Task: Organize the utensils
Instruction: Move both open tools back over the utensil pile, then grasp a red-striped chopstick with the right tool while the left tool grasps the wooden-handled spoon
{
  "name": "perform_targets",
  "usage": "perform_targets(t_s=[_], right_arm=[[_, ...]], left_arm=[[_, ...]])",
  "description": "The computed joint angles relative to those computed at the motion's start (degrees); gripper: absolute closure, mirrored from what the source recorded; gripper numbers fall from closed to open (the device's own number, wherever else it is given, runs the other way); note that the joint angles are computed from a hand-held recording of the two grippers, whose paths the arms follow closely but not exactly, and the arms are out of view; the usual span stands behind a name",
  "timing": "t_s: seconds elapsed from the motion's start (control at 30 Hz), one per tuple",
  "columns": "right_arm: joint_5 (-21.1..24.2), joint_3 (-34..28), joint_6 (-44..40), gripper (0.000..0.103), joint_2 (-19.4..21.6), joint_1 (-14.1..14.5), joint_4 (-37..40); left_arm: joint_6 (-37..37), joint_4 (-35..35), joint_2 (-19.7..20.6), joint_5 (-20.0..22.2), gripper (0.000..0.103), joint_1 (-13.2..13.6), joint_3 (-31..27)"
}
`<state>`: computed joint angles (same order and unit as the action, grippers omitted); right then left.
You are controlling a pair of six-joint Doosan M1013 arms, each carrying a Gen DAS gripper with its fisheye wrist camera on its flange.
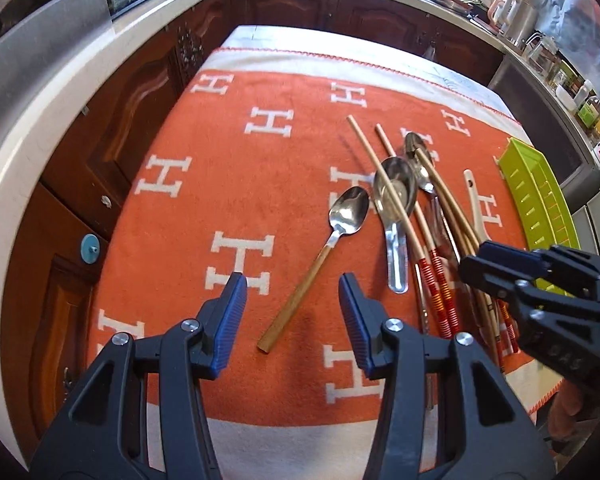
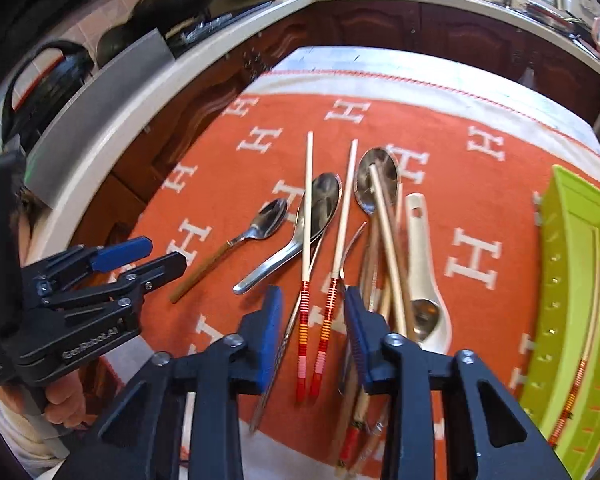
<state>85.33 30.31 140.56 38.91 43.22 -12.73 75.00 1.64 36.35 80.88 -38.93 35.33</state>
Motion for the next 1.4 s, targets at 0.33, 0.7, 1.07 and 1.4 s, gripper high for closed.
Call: perform_targets(t_s=[0.33,0.7,1.07,1.4], right_arm=[[1.0,-4.1,-4.1,0.085,4.3,-1.1,0.7],[3.9,-7.4,-7.0,0.096,7.2,-1.6,0.8],[-4.7,1.7,-1.2,0.098,1.6,-1.2,-1.0],[-9.0,7.8,2.4,0.098,-2.0,-0.9,-1.4]], left_arm=[[1.1,-2.9,2.8,1.5,0.062,1.0,-3.4],[4.0,-5.0,7.6,6.8,0.067,1.2,-10.4],[7.4,-3.7,10.8,9.3,0.076,0.4,-15.4],[11.0,-1.6,13.7,13.6,0.099,-1.1,-21.4]])
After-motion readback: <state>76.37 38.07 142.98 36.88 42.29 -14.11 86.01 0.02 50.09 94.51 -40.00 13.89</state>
